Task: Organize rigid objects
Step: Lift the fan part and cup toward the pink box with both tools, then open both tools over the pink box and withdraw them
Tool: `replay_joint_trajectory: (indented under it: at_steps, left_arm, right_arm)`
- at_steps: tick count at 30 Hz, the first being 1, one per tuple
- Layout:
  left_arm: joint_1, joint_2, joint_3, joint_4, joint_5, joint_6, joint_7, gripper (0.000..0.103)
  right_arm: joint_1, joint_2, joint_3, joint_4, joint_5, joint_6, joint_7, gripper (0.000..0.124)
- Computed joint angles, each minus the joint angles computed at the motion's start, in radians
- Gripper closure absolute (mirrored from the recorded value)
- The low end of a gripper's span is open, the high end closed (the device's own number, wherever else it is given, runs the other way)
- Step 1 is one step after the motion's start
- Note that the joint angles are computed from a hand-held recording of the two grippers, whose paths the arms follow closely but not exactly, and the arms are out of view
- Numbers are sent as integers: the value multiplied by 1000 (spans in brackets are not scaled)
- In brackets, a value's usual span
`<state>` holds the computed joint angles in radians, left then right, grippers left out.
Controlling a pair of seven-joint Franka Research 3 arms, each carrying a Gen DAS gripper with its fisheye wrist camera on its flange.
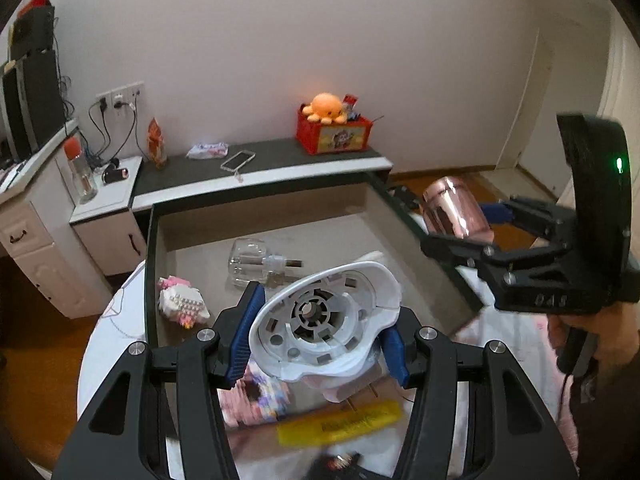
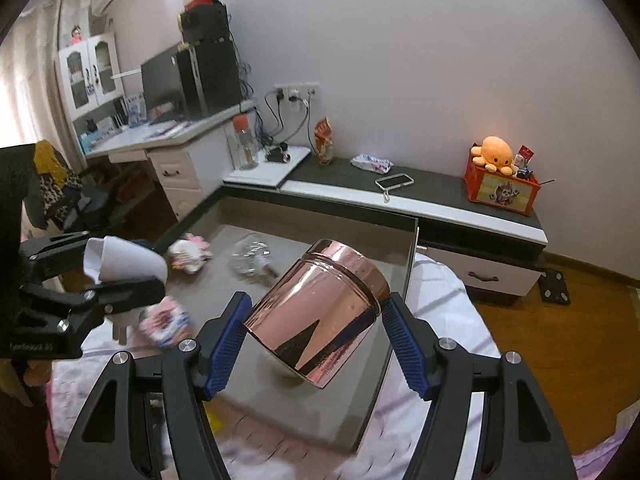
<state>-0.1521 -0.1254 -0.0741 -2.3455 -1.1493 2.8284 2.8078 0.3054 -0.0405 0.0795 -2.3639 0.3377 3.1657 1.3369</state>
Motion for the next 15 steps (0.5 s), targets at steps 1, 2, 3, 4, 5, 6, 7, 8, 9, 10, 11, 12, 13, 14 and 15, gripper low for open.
replay_joint_trajectory:
  at_steps: [1, 2, 3, 4, 5, 6, 7, 8, 9, 10, 11, 12, 13, 14, 15]
  left_arm:
    - [0, 27, -5, 17, 16, 13, -13, 48]
    - [5, 49, -7, 33, 29, 9, -29, 48]
    - [11, 63, -10, 45, 32, -4, -34, 48]
    - [18, 82, -14, 59, 30, -13, -32, 48]
    - [23, 94, -23, 65, 28, -7, -31, 48]
    - [30, 104, -30, 71, 27, -4, -27, 48]
    - [37, 119, -37, 80, 36, -5, -34, 48]
    - [45, 130, -43, 88, 42, -6, -44, 48]
    - [51, 141, -51, 94, 42, 3, -43, 48]
    - [56, 154, -60, 98, 50, 19, -48, 48]
    - [61, 164, -67, 102, 80, 32, -77, 48]
    - [66, 171, -74, 102, 106, 39, -106, 48]
    - [73, 175, -80, 102, 122, 38, -123, 48]
    - [78, 177, -89, 102, 108, 45, -113, 48]
    - [82, 176, -96, 101, 91, 60, -104, 44]
  right_arm:
    - [-10, 30, -2, 26, -33, -5, 22, 55]
    - [-15, 53, -7, 47, -68, -12, 47, 55]
    - [-12, 83, -25, 72, -139, -23, 103, 55]
    - [-7, 104, -39, 89, -176, -28, 130, 55]
    - [0, 123, -51, 106, -205, -34, 150, 55]
    - [3, 146, -59, 125, -220, -42, 159, 55]
    - [-5, 164, -50, 141, -208, -47, 144, 55]
    - [-9, 177, -45, 153, -198, -52, 133, 55]
    - [3, 190, -60, 164, -213, -54, 146, 55]
    - [26, 198, -89, 170, -243, -54, 172, 55]
    - [30, 207, -96, 183, -252, -66, 177, 55]
    - [18, 214, -87, 194, -242, -77, 165, 55]
    - [19, 213, -90, 194, -246, -73, 165, 55]
    - [30, 210, -104, 194, -263, -75, 179, 55]
    - [36, 210, -111, 196, -273, -79, 191, 55]
